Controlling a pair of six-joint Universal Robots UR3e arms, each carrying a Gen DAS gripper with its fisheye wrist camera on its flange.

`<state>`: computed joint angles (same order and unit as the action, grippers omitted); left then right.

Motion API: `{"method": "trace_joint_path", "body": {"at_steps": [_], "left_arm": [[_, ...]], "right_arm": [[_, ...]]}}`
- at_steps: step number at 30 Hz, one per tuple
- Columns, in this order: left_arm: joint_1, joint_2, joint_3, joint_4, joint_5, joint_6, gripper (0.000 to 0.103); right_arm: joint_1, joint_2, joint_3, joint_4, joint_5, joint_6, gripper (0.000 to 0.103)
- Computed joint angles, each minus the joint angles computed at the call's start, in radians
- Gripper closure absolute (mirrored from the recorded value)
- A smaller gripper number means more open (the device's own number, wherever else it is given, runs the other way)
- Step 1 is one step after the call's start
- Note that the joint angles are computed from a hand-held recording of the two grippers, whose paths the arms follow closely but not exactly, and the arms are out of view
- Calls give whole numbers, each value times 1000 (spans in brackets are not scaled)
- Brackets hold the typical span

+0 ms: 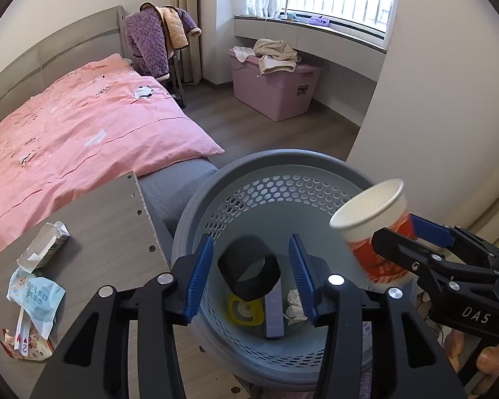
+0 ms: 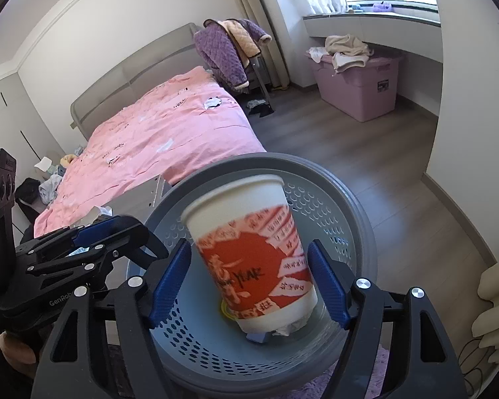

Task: Collect trash
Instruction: 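Carry band and cup over the grey basket and open both tools, then move both open tools back to the remaining wrappers on the table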

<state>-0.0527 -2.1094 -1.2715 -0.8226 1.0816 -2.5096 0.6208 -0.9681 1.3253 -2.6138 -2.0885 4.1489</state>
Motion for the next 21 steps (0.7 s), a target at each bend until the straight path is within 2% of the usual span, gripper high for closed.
{"method": "trace_joint_path", "body": {"at_steps": [2, 5, 21], "left_arm": [[3, 8, -16, 21, 1, -3, 46], [9, 19, -35, 41, 4, -4, 44], [37, 39, -63, 32, 2, -12, 41]], "right_arm": [[6, -1, 5, -5, -12, 4, 23], [9, -4, 9, -2, -18, 10, 23], [27, 13, -15, 7, -9, 17, 23]]}}
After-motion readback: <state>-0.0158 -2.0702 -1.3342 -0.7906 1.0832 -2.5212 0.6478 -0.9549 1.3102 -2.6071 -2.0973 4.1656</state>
